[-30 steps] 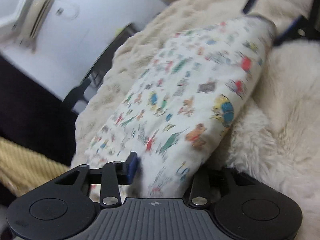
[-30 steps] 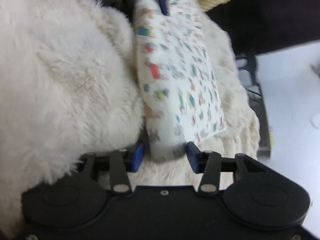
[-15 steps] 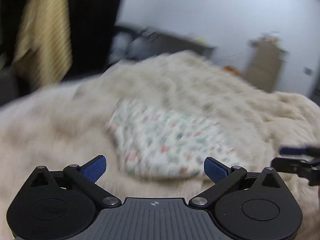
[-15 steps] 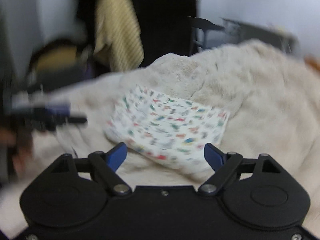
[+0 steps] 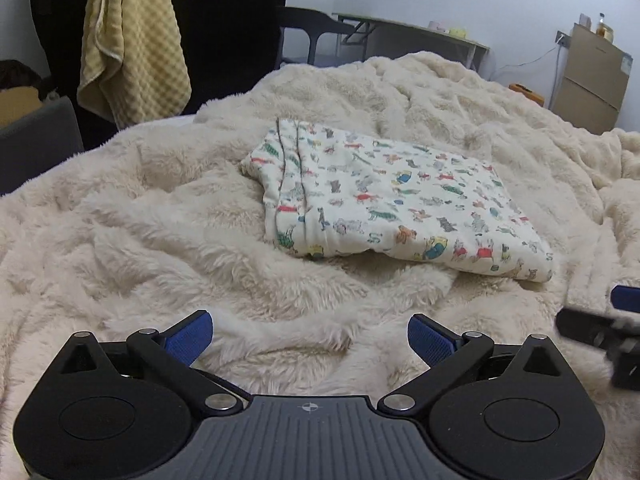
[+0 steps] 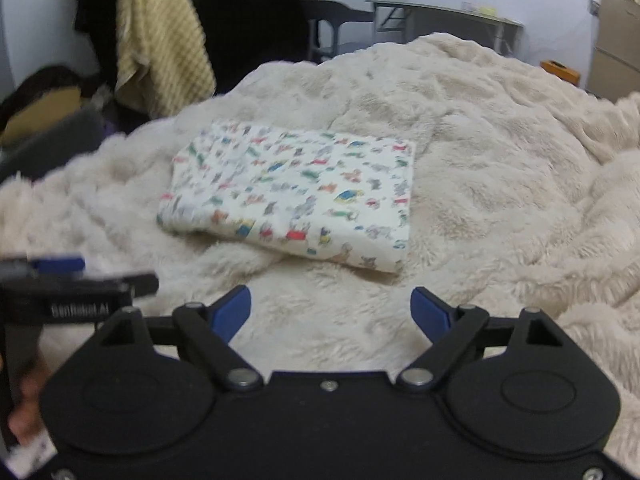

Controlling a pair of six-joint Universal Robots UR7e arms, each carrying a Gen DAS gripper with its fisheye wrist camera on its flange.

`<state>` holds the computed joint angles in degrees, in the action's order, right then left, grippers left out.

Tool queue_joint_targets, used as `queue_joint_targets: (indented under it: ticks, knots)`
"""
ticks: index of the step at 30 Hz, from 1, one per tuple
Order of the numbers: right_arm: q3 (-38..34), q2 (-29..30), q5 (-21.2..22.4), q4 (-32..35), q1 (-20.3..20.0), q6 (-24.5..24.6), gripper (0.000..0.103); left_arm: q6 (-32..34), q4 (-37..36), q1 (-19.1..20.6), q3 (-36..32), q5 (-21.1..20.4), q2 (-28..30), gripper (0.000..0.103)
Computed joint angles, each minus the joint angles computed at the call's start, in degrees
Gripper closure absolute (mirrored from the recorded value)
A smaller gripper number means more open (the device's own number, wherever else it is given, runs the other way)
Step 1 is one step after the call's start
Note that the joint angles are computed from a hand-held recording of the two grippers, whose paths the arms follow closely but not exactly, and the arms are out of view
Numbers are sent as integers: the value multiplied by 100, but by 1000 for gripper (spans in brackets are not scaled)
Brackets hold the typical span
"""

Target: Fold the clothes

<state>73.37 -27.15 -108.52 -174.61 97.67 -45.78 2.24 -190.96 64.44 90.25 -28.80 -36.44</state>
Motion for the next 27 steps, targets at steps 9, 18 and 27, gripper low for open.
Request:
queue_joint_targets:
  ticks: [9,18,27]
  knots:
    - [186,-3,-68,-285,45,-461,17,112,-18,-9,69,61,-22,0]
    - [222,-19,-70,-321,45,-483,17,165,3,-17,68,38,-12,0]
    - [203,-11,-82,-308,46,-474,17,175,30,-12,59,-1,-7,0]
